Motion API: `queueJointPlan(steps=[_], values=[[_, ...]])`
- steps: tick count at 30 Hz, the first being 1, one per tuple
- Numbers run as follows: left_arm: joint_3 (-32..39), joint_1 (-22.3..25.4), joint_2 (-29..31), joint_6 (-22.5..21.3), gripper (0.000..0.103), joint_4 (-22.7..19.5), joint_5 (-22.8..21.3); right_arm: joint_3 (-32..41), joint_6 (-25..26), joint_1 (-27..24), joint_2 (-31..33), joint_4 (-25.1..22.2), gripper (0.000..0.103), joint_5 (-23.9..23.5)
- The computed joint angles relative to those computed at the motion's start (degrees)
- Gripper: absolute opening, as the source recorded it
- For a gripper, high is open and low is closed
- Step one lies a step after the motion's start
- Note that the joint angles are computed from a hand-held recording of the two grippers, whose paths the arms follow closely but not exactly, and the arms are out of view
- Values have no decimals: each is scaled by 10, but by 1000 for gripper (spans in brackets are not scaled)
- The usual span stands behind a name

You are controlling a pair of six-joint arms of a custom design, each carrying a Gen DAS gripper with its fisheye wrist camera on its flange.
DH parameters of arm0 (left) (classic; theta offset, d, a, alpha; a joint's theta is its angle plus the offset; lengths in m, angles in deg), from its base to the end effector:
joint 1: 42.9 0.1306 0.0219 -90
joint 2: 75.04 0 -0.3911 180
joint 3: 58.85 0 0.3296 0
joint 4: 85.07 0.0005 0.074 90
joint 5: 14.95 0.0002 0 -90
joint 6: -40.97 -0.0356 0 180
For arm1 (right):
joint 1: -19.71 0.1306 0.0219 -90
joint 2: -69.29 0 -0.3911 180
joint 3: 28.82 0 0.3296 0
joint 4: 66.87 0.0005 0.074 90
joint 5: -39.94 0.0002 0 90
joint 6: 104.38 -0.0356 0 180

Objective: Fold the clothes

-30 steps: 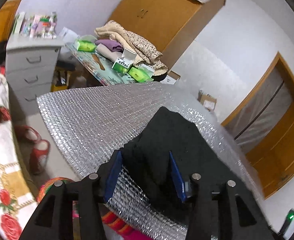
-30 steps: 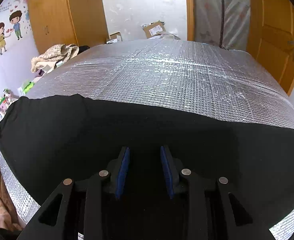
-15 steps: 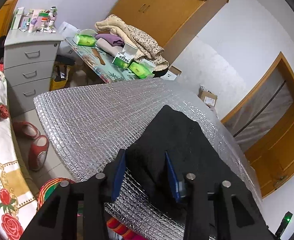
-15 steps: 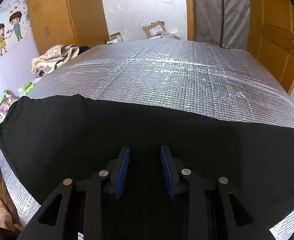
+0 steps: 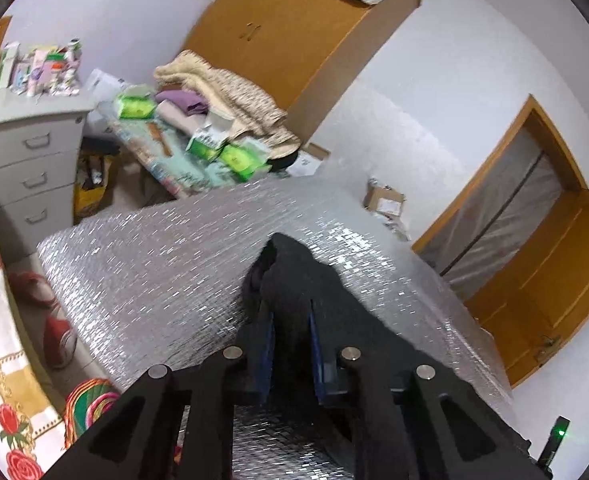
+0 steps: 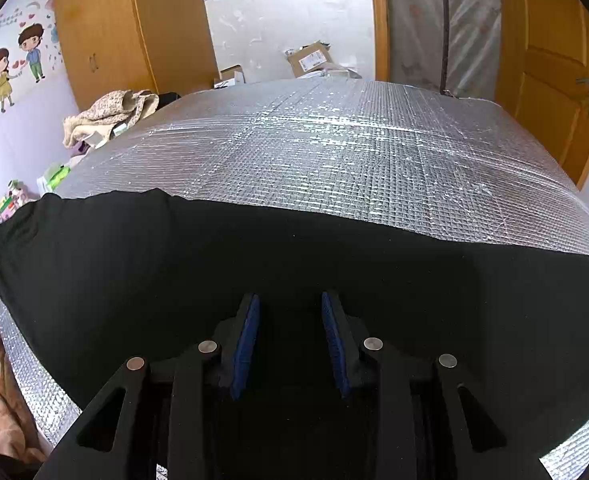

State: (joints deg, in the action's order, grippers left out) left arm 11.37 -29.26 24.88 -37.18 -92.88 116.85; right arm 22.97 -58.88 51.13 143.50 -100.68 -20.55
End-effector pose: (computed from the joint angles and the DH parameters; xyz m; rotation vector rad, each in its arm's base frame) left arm 0.4481 0.0838 0.2912 -0.0777 2.1376 -0.7864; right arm 0.2469 0.1297 0.2939 0.4587 2.3355 -0.0497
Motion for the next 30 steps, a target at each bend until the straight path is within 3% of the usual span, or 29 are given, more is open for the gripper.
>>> queueJointPlan(steps=[9,17,22,24,30], values=[[14,-42,-40,0,16,24,45,-1,-2,2,-1,0,34,1],[2,-140,-86,-61,16,20,75,-4,-5,1,-2,5,34,-2],[-9,-215,-93,-128,15,-21,88,-8,-9,0,-7,13,34,-8],[-10,-249,-84,-170,15,-58,84,-11,-10,-1,-10,16,34,-10],[-27,-327,-52,-265,15,-127,26,-21,-10,-7,-21,29,34,-21]])
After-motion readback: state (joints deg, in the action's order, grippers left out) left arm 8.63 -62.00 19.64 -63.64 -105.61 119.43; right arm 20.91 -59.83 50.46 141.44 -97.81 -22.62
